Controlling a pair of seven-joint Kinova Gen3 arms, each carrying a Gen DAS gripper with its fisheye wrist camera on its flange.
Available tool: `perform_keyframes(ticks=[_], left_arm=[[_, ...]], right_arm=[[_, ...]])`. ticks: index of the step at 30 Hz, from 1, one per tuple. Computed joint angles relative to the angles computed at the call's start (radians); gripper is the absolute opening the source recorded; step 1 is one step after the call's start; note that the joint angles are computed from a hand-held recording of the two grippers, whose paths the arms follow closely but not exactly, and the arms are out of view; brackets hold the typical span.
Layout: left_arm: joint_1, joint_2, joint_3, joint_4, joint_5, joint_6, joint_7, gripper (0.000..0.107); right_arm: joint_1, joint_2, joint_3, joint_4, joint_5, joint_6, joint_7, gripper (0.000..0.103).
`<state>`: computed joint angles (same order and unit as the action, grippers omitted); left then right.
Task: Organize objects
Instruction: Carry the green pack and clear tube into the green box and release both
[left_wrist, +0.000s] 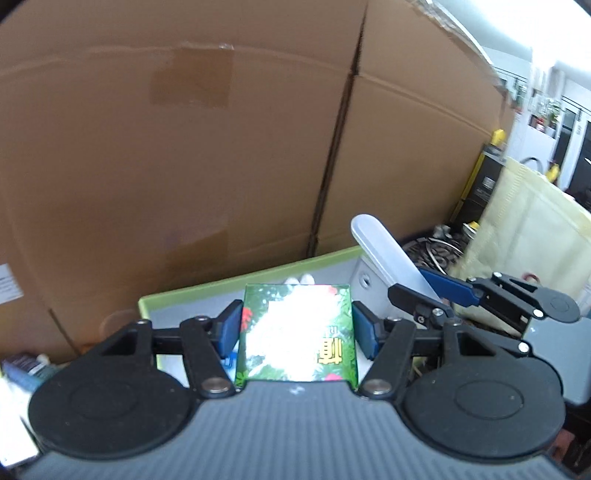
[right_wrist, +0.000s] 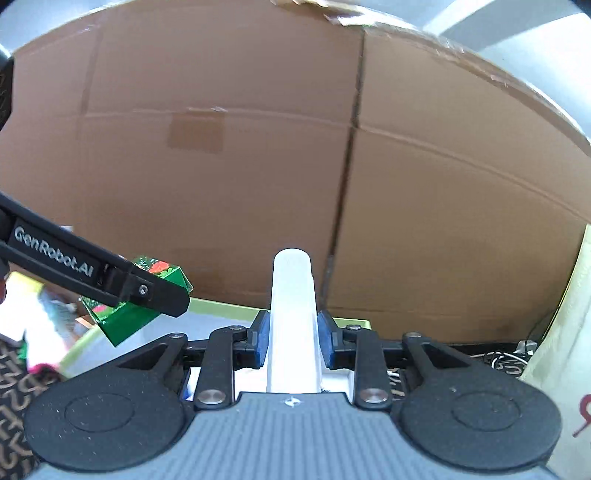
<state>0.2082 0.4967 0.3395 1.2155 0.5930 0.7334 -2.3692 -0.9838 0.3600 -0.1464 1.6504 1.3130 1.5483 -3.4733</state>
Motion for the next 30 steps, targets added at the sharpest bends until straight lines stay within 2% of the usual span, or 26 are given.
perform_keyframes(ticks=[4, 6, 7, 9, 10, 12, 14, 16, 19, 22, 26, 30], left_arm=[[0.075, 0.070, -0.034, -0.071, -0.063, -0.017, 0.088, 0.062], [0.089, 0.087, -0.032, -0.062, -0.080, -0.061, 0.104, 0.063], [0.086, 0.093, -0.023, -0.049, -0.081, -0.089, 0.099, 0.076], [0.079, 0.098, -0.011, -0.022, -0.087, -0.130, 0.099, 0.095], [0.066, 0.094, 0.004, 0.005, -0.079, -0.162, 0.090, 0.097], [0.028, 0.096, 0.045, 0.030, -0.064, -0.179, 0.049, 0.102], [0.015, 0.081, 0.048, 0.056, -0.062, -0.194, 0.050, 0.103], [-0.013, 0.070, 0.068, 0.072, -0.042, -0.191, 0.040, 0.103], [-0.082, 0.041, 0.105, 0.107, 0.021, -0.184, -0.004, 0.103], [-0.175, -0.020, 0.145, 0.191, 0.118, -0.192, -0.094, 0.103], [-0.224, -0.117, 0.107, 0.302, 0.197, -0.205, -0.165, 0.103], [-0.280, -0.192, 0.050, 0.405, 0.251, -0.186, -0.258, 0.103]], right_arm=[[0.054, -0.002, 0.010, 0.051, 0.009, -0.081, -0.054, 0.031], [0.081, 0.000, 0.010, 0.070, 0.006, -0.132, -0.062, 0.031], [0.096, 0.002, 0.014, 0.075, -0.010, -0.170, -0.051, 0.031], [0.126, 0.021, 0.000, 0.067, -0.044, -0.198, -0.008, 0.044], [0.123, 0.038, 0.001, 0.065, -0.052, -0.188, -0.008, 0.053], [0.086, 0.035, 0.031, 0.090, -0.041, -0.190, -0.058, 0.057], [0.081, 0.028, 0.026, 0.083, -0.055, -0.172, -0.089, 0.065], [0.056, 0.022, 0.025, 0.075, -0.045, -0.133, -0.121, 0.069], [0.010, 0.027, 0.018, 0.054, -0.007, -0.072, -0.154, 0.074], [-0.041, 0.039, 0.006, 0.024, 0.030, -0.013, -0.171, 0.080], [-0.102, 0.058, -0.011, 0.002, 0.065, 0.033, -0.197, 0.085], [-0.144, 0.093, -0.016, -0.032, 0.104, -0.004, -0.226, 0.086]])
